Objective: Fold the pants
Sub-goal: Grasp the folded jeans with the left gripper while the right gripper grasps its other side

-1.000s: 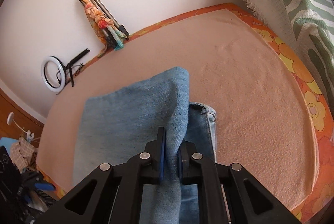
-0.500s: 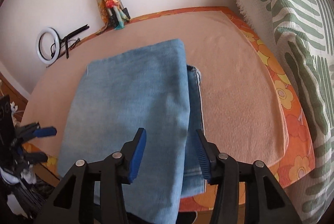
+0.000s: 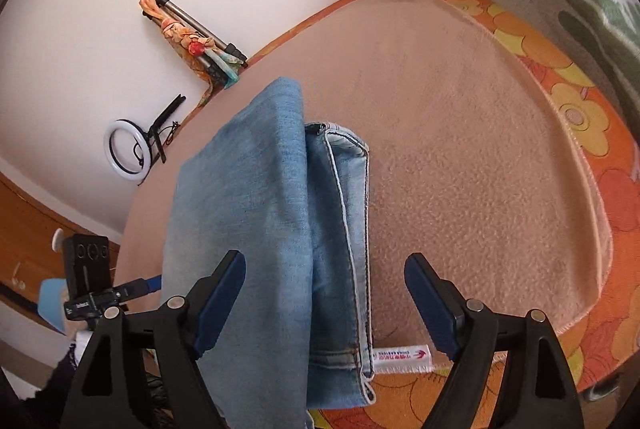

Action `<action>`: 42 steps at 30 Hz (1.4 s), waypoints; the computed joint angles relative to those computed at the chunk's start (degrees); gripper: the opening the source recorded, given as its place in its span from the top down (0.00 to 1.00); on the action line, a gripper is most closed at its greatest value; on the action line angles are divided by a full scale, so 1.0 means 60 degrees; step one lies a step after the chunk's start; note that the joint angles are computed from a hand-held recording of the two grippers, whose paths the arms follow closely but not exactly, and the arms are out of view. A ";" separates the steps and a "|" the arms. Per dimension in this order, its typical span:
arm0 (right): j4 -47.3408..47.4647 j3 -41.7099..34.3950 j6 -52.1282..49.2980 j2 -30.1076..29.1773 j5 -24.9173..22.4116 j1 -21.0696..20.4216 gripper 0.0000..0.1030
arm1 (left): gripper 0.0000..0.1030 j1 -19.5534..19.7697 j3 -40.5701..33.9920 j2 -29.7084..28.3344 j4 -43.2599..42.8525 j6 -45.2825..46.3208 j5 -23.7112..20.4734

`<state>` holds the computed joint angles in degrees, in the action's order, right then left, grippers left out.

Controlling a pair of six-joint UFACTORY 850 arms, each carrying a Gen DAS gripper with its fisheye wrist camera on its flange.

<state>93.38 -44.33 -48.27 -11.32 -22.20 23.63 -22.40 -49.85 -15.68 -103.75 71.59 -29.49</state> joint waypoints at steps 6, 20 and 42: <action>0.1421 -0.0134 -0.1910 -0.0528 -0.0847 -0.0133 0.12 | 0.34 -0.0044 -0.0213 -0.0208 -0.0075 0.0104 -0.0120; 0.4311 0.0209 -0.5193 -0.0732 -0.1870 0.0127 0.11 | 0.16 -0.0278 -0.0594 -0.0530 -0.1045 0.1101 -0.0077; 0.2203 -0.0205 -0.3279 -0.0337 0.0179 0.0678 0.70 | 0.63 -0.0507 -0.0771 -0.0769 -0.1625 0.1181 0.0310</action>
<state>106.59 -45.56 -67.94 -13.35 -21.12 27.70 -25.44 -54.48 -20.30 -113.50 78.68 -27.63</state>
